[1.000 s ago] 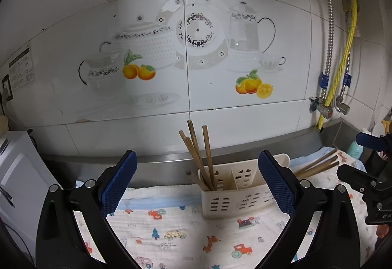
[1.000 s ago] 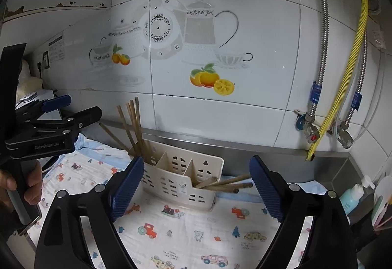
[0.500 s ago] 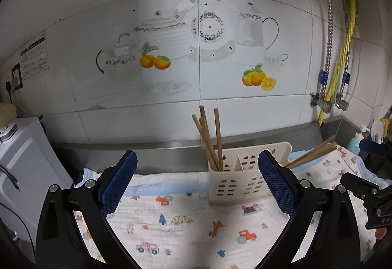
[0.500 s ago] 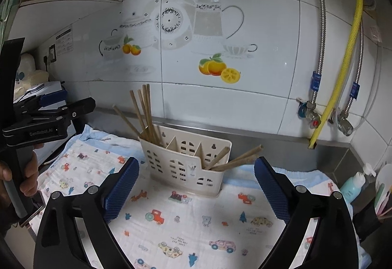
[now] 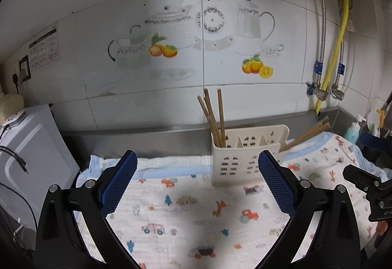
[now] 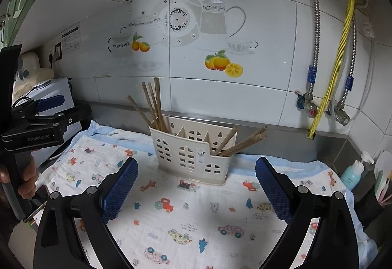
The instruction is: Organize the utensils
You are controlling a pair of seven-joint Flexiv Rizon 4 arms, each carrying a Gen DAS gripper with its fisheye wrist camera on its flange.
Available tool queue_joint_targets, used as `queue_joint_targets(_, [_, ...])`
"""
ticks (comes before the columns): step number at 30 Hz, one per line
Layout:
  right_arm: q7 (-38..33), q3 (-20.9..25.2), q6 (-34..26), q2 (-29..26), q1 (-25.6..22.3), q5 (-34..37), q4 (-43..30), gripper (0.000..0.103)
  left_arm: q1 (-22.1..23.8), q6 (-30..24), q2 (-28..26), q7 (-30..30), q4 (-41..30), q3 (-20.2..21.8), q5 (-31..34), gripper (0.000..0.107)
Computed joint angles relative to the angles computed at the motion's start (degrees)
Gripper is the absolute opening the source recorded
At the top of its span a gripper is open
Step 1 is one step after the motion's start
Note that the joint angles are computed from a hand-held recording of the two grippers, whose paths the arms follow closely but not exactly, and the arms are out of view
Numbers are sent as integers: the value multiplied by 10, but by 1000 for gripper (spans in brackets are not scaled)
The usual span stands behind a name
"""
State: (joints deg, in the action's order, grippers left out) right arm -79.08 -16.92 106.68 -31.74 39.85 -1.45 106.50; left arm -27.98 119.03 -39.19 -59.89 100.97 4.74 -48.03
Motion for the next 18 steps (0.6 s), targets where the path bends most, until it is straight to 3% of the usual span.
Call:
queue_joint_targets(4, [-3,-18,6,6,22,15,18,94,7,15,11,-10,26,-8,20,98])
queue_joint_targets(15, [1,-14,10,31,34,37,54,94,24,61,31,-39,86,-30,64,98])
queue_joint_targets(18, [-1,-40,14,35,64,55,67,94,37,63,39,-54,103,-43,83,98])
